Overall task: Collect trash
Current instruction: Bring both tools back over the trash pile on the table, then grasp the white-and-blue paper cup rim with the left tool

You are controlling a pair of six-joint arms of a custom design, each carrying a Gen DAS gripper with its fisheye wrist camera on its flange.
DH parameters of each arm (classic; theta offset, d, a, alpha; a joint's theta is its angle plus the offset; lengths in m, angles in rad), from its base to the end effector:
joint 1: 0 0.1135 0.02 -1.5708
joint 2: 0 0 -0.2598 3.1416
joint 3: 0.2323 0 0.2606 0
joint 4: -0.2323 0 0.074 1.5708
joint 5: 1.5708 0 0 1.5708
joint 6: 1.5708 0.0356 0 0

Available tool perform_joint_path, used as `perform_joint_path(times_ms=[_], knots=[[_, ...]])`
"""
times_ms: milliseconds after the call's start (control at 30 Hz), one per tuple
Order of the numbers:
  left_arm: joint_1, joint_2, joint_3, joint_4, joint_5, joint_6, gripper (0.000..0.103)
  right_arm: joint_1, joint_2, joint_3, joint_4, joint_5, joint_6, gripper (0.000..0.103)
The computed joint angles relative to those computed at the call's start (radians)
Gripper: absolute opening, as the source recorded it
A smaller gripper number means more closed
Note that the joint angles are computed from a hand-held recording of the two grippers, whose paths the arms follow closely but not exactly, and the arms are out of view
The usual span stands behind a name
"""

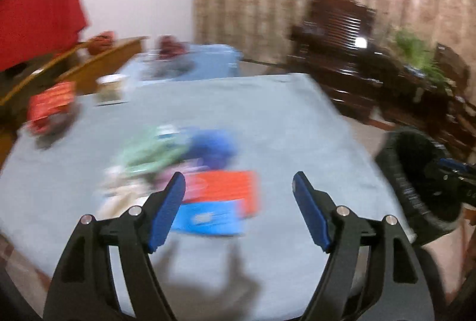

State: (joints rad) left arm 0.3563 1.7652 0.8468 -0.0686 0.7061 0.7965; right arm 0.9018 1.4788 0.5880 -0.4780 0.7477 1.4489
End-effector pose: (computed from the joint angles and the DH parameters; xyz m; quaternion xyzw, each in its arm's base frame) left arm 0.3150 0.0926 0.1190 0.2933 0.8552 -0.1305 0.4069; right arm 0.1569 0.1594 0.1147 0.2857 0.8818 -0.0533 0.3715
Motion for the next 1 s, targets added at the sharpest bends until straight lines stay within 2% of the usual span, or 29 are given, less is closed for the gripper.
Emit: perform_joint_path(times_ms=[133,267,400,533,667,767,900,933,1000], knots=[[0.149,0.146,0.159,0.020,0.002,0.020,0.075,-0.012,0.231,0.194,0.164,-0.014,-0.190,0.049],[0.207,0.304,0.345,-0.019,-0.027,-0.001,0.075,-0.030,0.421,0.354,0.255,-0.046,-0.297,0.049],[0.208,0.408,0.444,-0.028,-0.046,-0.009,0.074,-0.043,0.578,0.523,0.253,-0.073,-0.337,0.049],[0.191,0.499,0.523,-0.051,-0.060,-0.004,0.071,-0.045,0.699,0.672,0.198,-0.086,-0.350,0.049],[0.169,0.565,0.554,-0.063,-0.078,0.031,0.069,-0.055,0.761,0.726,0.202,-0.099,-0.357,0.049],[0.157,0.611,0.589,-0.064,-0.101,0.036,0.063,-0.066,0.796,0.752,0.204,-0.120,-0.358,0.049],[0.155,0.666,0.672,-0.130,-0.109,0.036,0.036,-0.072,0.821,0.775,0.212,-0.127,-0.373,0.049],[0.155,0.677,0.685,-0.145,-0.109,0.045,0.033,-0.073,0.825,0.779,0.213,-0.131,-0.379,0.049],[0.152,0.692,0.704,-0.166,-0.110,0.059,0.017,-0.077,0.829,0.773,0.231,-0.142,-0.392,0.049]])
